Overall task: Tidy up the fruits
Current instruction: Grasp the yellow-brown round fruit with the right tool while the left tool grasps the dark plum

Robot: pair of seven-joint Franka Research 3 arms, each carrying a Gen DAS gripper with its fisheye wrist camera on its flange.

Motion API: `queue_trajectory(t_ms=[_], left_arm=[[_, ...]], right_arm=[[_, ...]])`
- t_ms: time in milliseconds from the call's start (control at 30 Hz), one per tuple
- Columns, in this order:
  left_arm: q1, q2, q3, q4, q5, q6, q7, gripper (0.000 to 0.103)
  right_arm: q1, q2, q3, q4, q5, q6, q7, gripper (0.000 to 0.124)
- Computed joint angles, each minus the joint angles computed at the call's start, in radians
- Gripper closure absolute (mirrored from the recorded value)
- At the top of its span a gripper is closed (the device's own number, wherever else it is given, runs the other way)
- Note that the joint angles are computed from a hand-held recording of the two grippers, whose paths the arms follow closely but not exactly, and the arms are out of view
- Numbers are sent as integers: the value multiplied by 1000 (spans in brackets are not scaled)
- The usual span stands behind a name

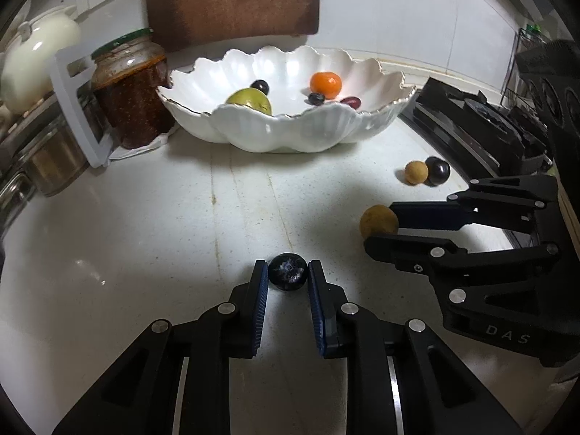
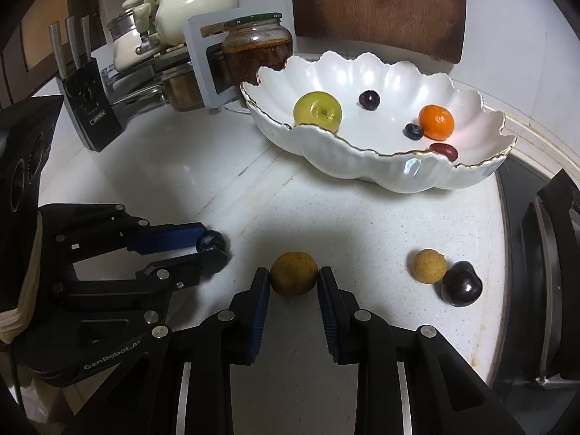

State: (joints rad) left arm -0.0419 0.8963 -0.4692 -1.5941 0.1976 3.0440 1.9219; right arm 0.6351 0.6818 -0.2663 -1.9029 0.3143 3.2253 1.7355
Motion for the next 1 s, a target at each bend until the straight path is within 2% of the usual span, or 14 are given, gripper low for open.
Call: queue_trajectory(t_ms=[267, 500, 733, 1000], left_arm=[[25, -45, -21, -58, -12, 50, -59, 80], [38, -87, -30, -110, 27, 118, -119, 80], [55, -119, -47, -145, 86, 174, -191, 80], [63, -143, -56, -163, 152, 219, -272, 80]], right_arm=[[39, -31, -33, -39, 24, 31, 0, 95], [102, -64, -89, -83, 77, 67, -19, 95], [189, -95, -166, -128, 162, 107, -66, 95], [251, -121, -215, -157, 292, 149, -154, 95]])
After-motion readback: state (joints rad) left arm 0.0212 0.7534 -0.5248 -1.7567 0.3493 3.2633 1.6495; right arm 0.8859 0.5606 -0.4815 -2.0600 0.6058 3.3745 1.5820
